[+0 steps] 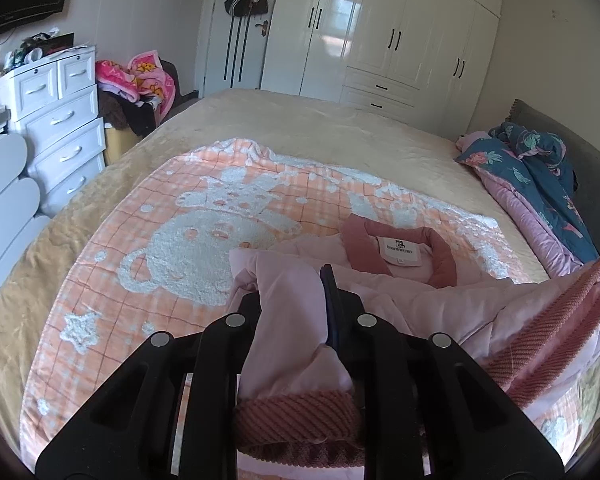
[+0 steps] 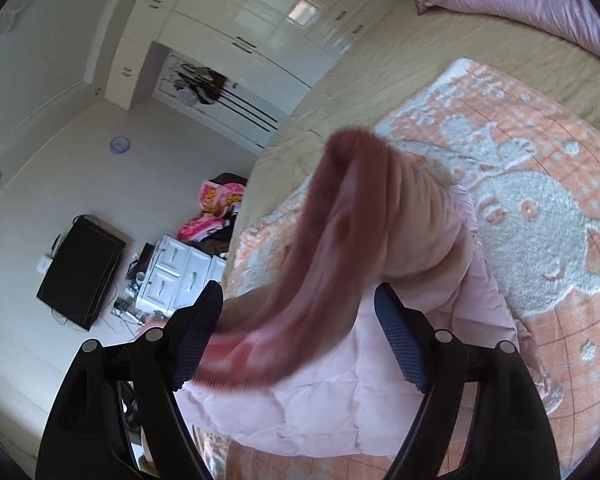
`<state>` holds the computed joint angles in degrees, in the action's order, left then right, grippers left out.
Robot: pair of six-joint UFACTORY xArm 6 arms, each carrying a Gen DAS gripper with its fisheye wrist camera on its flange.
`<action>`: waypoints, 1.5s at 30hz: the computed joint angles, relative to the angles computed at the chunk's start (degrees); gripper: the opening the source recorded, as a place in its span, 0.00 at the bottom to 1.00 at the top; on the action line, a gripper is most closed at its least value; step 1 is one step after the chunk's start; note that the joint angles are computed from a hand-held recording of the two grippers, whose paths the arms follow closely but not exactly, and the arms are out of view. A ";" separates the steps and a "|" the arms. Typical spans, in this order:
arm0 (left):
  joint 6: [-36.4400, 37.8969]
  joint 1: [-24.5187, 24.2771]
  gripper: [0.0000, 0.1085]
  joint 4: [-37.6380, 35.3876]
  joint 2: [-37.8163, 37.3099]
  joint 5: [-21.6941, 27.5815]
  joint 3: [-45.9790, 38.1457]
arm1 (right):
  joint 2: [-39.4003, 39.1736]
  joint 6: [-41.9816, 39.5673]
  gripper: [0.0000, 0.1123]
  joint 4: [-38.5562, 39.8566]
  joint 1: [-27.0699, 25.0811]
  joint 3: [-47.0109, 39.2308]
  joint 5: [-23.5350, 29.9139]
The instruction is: Fold large clothes
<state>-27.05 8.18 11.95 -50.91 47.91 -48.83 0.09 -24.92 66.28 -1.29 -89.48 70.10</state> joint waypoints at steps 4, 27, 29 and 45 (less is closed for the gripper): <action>0.01 -0.06 0.12 0.06 0.00 -0.01 0.02 | -5.02 -4.99 0.77 1.66 0.35 5.92 -4.61; -11.05 -4.82 0.82 7.34 -0.07 -1.98 -0.83 | -13.49 -12.15 0.81 -22.01 11.90 26.84 -39.86; -12.74 -5.71 0.82 10.31 -0.79 -1.76 -1.14 | -13.54 -12.25 0.82 -21.45 11.48 26.67 -39.28; 0.94 10.65 0.86 -7.44 -13.00 0.84 15.63 | -8.47 -8.88 0.85 -31.05 11.22 22.66 -38.99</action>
